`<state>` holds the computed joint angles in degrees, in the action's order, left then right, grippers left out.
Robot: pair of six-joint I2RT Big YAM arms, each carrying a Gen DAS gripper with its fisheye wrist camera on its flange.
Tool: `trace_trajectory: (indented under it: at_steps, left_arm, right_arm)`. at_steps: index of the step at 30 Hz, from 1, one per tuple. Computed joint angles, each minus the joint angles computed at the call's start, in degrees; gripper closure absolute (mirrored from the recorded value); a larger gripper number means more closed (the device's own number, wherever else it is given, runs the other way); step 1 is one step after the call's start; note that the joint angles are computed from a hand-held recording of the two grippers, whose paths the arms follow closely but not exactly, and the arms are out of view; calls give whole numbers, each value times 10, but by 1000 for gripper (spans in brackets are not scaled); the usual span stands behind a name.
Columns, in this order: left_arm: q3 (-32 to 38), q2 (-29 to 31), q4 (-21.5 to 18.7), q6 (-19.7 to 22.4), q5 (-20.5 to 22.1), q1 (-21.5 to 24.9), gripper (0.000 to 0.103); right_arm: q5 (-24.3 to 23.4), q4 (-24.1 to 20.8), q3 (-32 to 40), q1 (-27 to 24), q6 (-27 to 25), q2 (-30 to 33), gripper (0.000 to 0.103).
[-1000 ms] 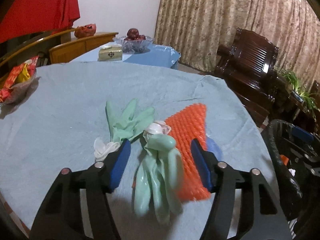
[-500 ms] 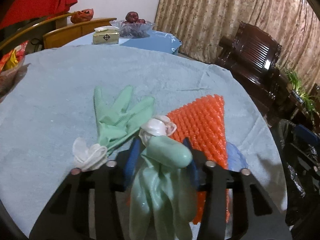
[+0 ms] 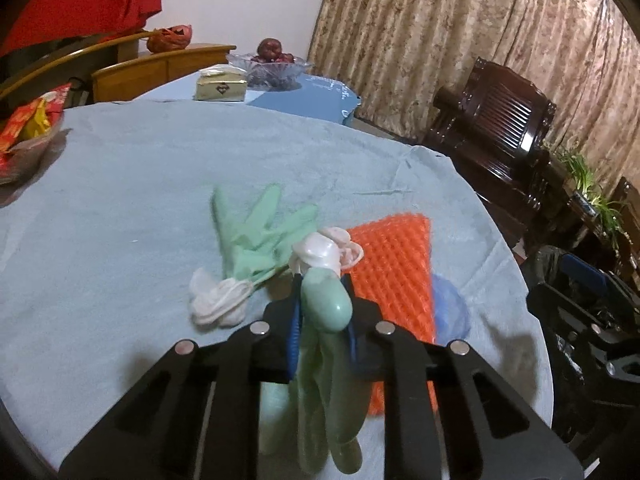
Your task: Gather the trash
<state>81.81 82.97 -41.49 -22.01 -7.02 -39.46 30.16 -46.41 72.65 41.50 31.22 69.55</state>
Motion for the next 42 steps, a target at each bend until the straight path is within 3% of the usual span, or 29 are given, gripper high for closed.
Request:
trace_trajectory:
  at_steps: [7, 13, 16, 21, 26, 42]
  left_arm:
    - [-41, -45, -21, -6, -12, 12, 87]
    - [-67, -65, -14, -5, -9, 21, 87]
    - [-72, -68, -8, -4, -8, 21, 87]
    - [-80, -75, -1, -8, -6, 21, 87]
    - [-81, -80, 1, -10, -9, 14, 87]
    - [-43, -86, -10, 2, -39, -22, 87]
  right_arm:
    - [-35, -2, 20, 22, 17, 34, 20]
    - [-63, -11, 43, 36, 23, 71, 35]
    - [-81, -21, 51, 36, 25, 85, 47]
    - [-116, -20, 49, 35, 20, 89, 80]
    - [-118, -16, 47, 37, 11, 75, 86]
    - [-80, -12, 52, 47, -17, 6, 89]
